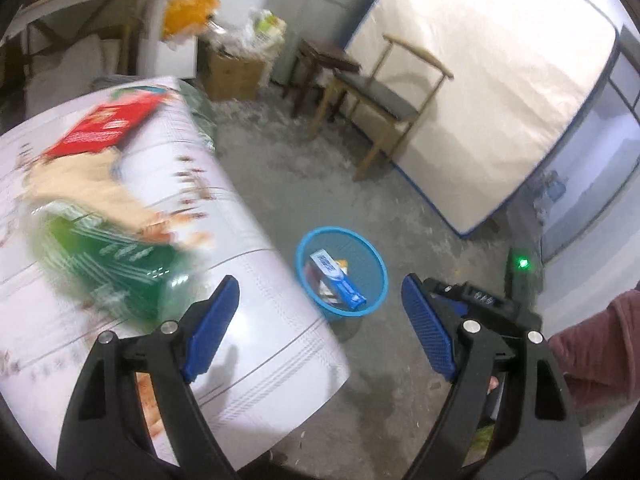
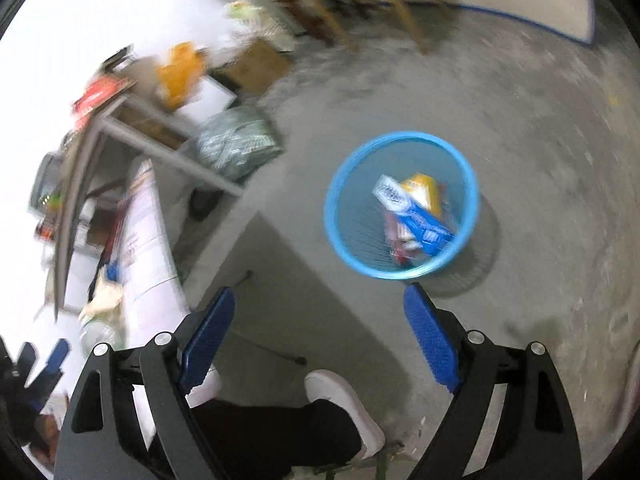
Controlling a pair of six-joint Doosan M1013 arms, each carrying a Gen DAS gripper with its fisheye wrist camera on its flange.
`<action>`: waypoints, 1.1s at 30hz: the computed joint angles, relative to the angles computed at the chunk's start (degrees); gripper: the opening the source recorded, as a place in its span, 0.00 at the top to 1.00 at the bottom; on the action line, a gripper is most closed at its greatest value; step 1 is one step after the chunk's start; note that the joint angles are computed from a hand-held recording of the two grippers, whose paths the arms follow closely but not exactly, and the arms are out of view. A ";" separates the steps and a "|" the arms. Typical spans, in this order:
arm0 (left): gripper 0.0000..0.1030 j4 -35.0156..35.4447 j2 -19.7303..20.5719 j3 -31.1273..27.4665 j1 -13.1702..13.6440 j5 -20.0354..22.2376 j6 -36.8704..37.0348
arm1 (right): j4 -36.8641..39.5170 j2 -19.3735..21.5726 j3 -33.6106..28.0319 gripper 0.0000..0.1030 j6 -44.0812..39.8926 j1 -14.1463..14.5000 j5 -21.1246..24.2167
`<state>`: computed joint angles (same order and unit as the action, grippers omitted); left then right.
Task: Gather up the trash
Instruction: 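Move both open tools back over the table, then grasp the green plastic bottle with the right tool and lift it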
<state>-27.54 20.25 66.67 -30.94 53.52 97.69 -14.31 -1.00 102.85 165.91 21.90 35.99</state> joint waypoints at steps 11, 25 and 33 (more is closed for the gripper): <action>0.23 0.87 -8.52 14.07 6.55 -9.82 -6.38 | 18.75 13.40 -22.34 0.19 -42.74 5.56 3.26; 0.23 -3.10 -10.62 19.91 12.96 -14.28 -8.92 | 18.25 28.22 -45.90 0.18 -59.36 9.98 25.79; 0.25 -2.79 -10.24 20.40 14.39 -14.98 -10.02 | 30.49 28.77 -46.95 0.18 -66.45 10.45 25.55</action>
<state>-30.33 10.01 87.07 -16.54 38.54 87.67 16.18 27.77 55.91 99.47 32.35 61.54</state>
